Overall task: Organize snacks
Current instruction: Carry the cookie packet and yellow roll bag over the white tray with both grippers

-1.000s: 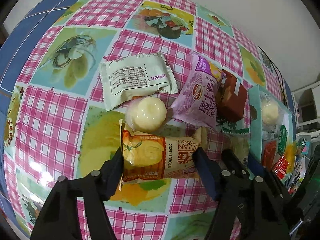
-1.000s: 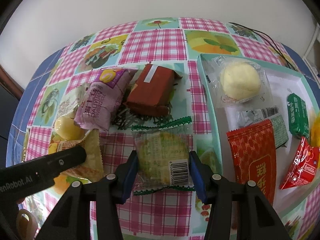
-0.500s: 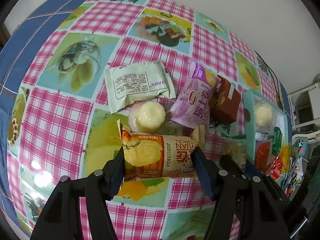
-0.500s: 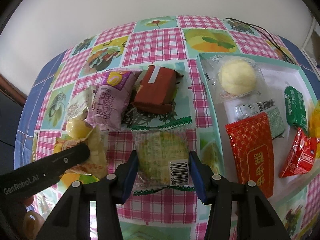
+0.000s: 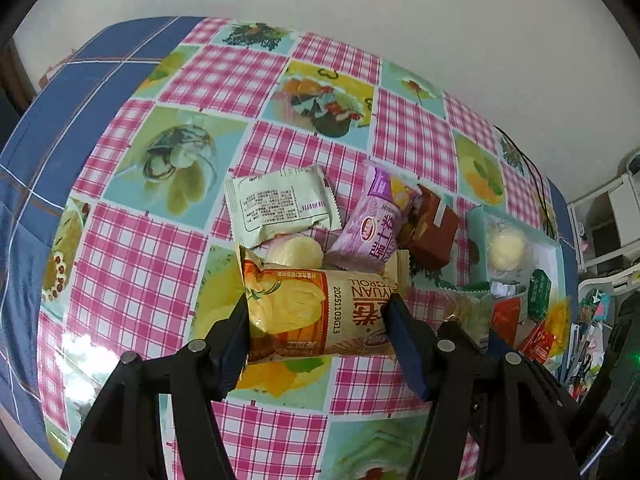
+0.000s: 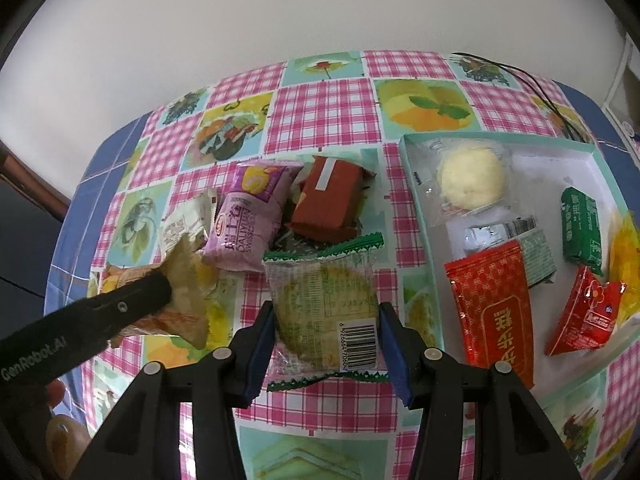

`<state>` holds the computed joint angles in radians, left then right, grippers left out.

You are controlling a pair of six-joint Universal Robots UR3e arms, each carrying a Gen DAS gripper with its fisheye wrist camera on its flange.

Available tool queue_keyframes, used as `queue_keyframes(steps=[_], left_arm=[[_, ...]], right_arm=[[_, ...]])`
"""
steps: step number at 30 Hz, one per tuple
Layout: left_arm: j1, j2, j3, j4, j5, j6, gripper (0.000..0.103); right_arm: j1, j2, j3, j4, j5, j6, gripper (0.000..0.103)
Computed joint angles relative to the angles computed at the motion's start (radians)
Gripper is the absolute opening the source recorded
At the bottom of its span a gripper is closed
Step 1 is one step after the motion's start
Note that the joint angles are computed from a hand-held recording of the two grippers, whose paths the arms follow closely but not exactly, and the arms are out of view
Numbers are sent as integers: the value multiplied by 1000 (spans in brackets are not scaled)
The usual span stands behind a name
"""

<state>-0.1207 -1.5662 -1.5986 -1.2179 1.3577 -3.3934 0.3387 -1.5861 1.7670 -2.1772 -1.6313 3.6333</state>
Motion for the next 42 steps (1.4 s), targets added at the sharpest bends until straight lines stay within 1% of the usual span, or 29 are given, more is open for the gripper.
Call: queue_keyframes(steps=[11, 17, 24, 31, 37, 42], left_arm=[[-96, -71, 97, 0, 46, -64, 66], [-184, -133, 180, -12, 93, -95, 66], [-295, -227, 307, -28, 149, -122, 66], [-401, -342, 470, -26, 180, -121, 66], [-478, -451, 625, -37, 217, -103, 66], [-530, -563, 780, -40, 243, -80, 66]], right_arm=[[-114, -138, 96, 5, 29, -47, 53], [-229, -254, 171, 24, 68, -95, 53], [-419, -430, 275, 79, 122, -186, 53], [-702, -644, 364, 201, 230, -335, 53], [-889, -749, 395, 272, 307, -449, 53], [-982, -769, 414, 258, 348, -510, 53]])
